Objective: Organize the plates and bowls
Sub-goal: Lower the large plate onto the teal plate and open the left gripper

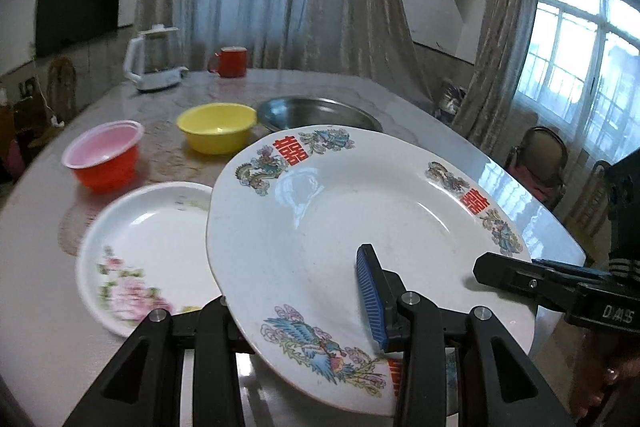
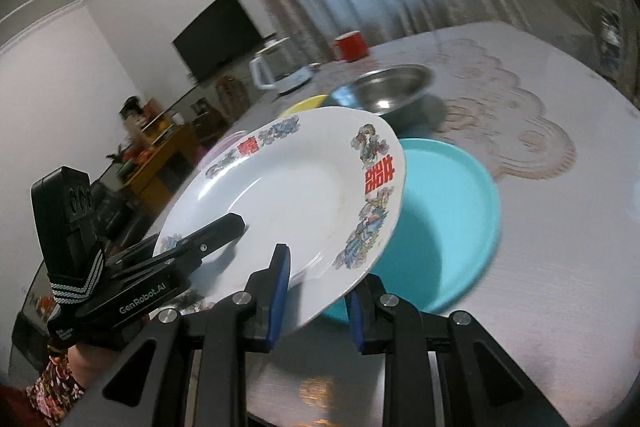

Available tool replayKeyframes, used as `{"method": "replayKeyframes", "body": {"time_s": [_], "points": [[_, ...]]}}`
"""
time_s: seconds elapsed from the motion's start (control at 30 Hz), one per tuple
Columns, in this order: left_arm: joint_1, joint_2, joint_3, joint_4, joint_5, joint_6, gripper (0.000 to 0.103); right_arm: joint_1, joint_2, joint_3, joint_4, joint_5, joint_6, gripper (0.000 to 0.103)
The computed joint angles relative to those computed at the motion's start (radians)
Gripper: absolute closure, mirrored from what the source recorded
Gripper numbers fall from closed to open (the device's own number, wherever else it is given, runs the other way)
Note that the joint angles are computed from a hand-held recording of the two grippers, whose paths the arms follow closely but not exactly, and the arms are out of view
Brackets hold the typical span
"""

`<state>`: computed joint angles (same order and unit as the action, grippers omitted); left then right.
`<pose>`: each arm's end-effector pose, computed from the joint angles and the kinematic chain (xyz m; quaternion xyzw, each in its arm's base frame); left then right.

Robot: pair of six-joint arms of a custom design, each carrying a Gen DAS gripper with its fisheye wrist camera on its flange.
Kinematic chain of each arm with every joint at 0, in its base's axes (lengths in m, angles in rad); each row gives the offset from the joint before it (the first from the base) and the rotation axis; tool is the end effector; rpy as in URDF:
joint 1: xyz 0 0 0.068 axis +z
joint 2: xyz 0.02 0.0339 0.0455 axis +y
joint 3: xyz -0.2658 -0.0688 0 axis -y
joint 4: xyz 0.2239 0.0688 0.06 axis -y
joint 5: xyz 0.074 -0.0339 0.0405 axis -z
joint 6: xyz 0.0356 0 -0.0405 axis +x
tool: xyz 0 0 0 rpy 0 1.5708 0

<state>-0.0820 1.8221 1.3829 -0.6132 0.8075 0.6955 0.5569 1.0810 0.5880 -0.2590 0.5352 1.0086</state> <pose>0.3598 -0.0554 0.2444 0.4301 0.7844 -0.2908 0.3394 0.1768 0.0887 0.2235 0.3007 0.8387 0.0988 0.4432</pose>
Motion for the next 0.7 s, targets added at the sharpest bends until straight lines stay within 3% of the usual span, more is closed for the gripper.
{"method": "replayKeyframes", "body": {"time_s": [0.3, 0.6, 0.7], "points": [[-0.139, 0.007, -0.047, 0.034, -0.111, -0.063, 0.062, -0.144, -0.087, -0.087, -0.054, -0.072, 0.028, 0.078], [-0.158, 0.016, -0.083, 0.117, -0.186, -0.072, 0.060, -0.209, -0.020, -0.066, -0.077, -0.088, 0.021, 0.078], [-0.140, 0.018, -0.081, 0.087, -0.188, -0.059, 0.060, -0.219, 0.003, -0.063, -0.073, -0.099, 0.015, 0.077]]}}
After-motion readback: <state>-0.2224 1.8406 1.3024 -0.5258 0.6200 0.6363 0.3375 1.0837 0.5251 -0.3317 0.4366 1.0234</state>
